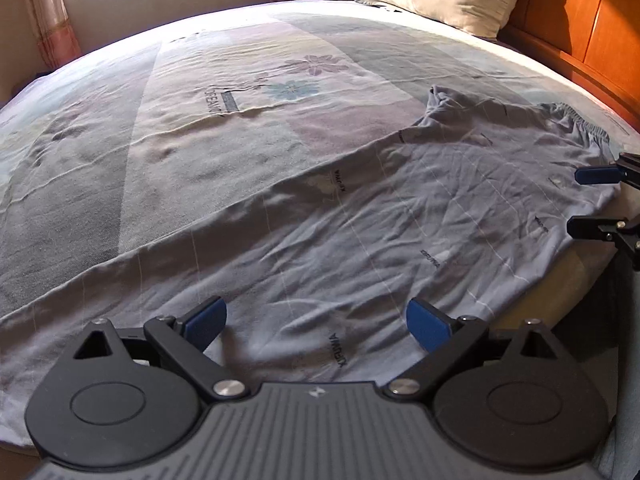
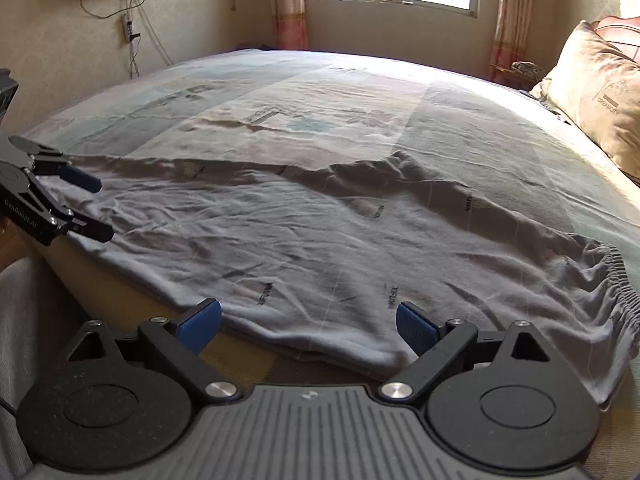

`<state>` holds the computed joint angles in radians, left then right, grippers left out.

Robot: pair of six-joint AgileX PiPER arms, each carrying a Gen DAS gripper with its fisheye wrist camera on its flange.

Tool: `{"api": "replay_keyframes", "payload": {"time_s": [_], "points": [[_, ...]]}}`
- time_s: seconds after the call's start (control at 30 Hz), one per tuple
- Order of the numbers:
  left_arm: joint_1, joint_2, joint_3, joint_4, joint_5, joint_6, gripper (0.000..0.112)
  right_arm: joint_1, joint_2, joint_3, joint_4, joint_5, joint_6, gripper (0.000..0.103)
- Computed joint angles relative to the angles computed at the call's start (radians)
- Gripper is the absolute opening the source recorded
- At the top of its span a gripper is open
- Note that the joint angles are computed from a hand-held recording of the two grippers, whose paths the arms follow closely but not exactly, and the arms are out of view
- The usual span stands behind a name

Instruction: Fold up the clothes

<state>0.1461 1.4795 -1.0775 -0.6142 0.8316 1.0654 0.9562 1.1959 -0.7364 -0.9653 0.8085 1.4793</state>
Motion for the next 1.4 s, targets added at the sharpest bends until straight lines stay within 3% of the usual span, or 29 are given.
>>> {"api": "replay_keyframes", "payload": {"time_s": [0.13, 0.33, 0.47, 0.63, 0.73, 0.93, 1.03, 1.1, 1.23, 1.3, 1.4], "points": [[0.006, -0.006, 0.025, -0.007, -0.024, 0.009, 0.098, -0.079, -0.005, 0.030, 0.056, -0.027, 0.030, 0.098], [-0.048, -0.006, -0.040, 0.115, 0.017, -0.153, 0.098, 0.042, -0.084, 0.072, 0.030, 0.087, 0.096, 0.101], [-0.114, -0.010, -0.107, 0.061, 0.090, -0.158, 0.098, -0.021, -0.096, 0.062, -0.064, 0.133, 0.083, 0.103], [-0.255, 0.075, -0.269, -0.009, 0.176, -0.242, 0.098, -0.188, -0.127, 0.100, -0.055, 0.088, 0.112, 0.103], [-0.337, 0.182, -0.397, -0.056, 0.215, -0.311, 0.098, -0.286, -0.182, 0.191, -0.019, -0.028, 0.142, 0.103], [-0.478, 0.463, -0.658, -0.137, 0.182, -0.407, 0.098, -0.314, -0.238, 0.260, -0.072, -0.098, 0.156, 0.103], [-0.525, 0.563, -0.742, -0.031, 0.095, -0.561, 0.098, -0.337, -0.264, 0.274, -0.069, -0.131, 0.143, 0.103], [-0.526, 0.581, -0.754, 0.001, 0.055, -0.635, 0.094, -0.355, -0.286, 0.284, -0.061, -0.151, 0.131, 0.103], [-0.547, 0.530, -0.754, -0.029, 0.051, -0.590, 0.095, -0.343, -0.301, 0.290, -0.059, -0.136, 0.126, 0.103], [-0.554, 0.555, -0.804, -0.117, 0.106, -0.546, 0.096, -0.354, -0.297, 0.287, -0.051, -0.147, 0.109, 0.103], [-0.577, 0.674, -0.951, -0.155, 0.201, -0.607, 0.098, -0.390, -0.303, 0.284, -0.024, -0.184, 0.077, 0.103]]}}
